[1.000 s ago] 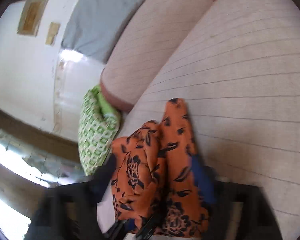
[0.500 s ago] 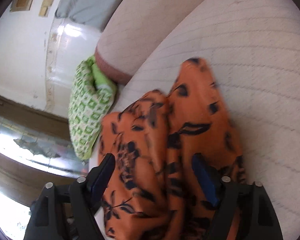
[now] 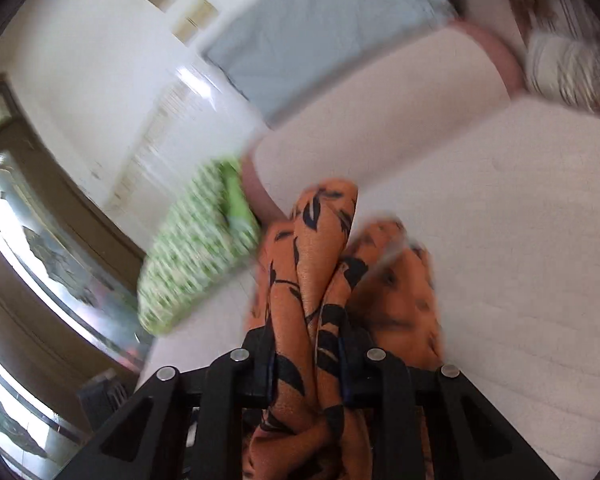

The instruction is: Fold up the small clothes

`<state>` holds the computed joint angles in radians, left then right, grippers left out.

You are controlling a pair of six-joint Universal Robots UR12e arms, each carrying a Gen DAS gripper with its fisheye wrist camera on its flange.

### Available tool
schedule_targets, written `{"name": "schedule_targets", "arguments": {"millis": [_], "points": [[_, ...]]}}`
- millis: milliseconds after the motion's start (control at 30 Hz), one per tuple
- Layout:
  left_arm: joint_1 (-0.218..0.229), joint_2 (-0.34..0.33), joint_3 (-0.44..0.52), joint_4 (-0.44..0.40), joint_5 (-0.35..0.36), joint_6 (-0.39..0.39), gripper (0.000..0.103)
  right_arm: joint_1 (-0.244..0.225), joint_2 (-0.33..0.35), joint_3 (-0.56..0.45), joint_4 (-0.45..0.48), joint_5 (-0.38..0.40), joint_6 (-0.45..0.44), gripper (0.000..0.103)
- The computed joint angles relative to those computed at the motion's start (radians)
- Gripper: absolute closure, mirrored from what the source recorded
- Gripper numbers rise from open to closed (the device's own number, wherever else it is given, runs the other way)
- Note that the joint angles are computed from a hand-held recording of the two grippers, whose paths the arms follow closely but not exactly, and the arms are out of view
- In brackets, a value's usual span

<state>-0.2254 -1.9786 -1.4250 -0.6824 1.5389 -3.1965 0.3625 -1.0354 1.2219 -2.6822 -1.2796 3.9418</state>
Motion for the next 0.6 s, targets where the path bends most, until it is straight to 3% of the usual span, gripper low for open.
{"name": "schedule_targets", "arguments": {"millis": [67,100,133,200,267,300,333,400,467,533,600], "points": [[0.002,-0.008,0.007,-0.022,-0.003,-0.015,0.022,-0.023,0.026,-0.025,0.177,0.104,0.088,0.075],[0.009,-0.007,0.006,-0.027,-0.026,-0.031,0.022,-0.034,0.03,-0.016,0.208,0.129,0.155,0.074],[0.016,-0.006,0.009,-0.039,-0.05,-0.053,0.022,-0.046,0.03,-0.007,0.196,0.155,0.208,0.072],[0.021,-0.005,0.009,-0.048,-0.064,-0.06,0.022,-0.05,0.01,0.025,0.105,0.081,0.27,0.07],[0.026,-0.012,0.015,-0.051,-0.069,-0.064,0.022,-0.025,-0.01,0.03,0.05,-0.118,0.233,0.062],[0.026,-0.013,0.016,-0.052,-0.066,-0.065,0.021,-0.019,-0.013,0.033,0.005,-0.176,0.215,0.042],[0.026,-0.011,0.016,-0.054,-0.064,-0.063,0.021,-0.018,-0.006,0.02,-0.031,-0.191,0.197,0.039],[0.026,-0.012,0.017,-0.057,-0.062,-0.061,0.021,-0.023,0.026,-0.027,-0.045,-0.097,0.136,0.04],[0.022,-0.011,0.019,-0.062,-0.065,-0.066,0.021,-0.025,0.062,-0.087,0.001,-0.001,0.086,0.043],[0.021,-0.017,0.028,-0.065,-0.063,-0.063,0.021,-0.019,0.11,-0.179,0.153,0.045,0.01,0.052],[0.017,-0.019,0.034,-0.066,-0.052,-0.053,0.021,-0.017,0.154,-0.245,0.295,0.038,0.02,0.055]]}}
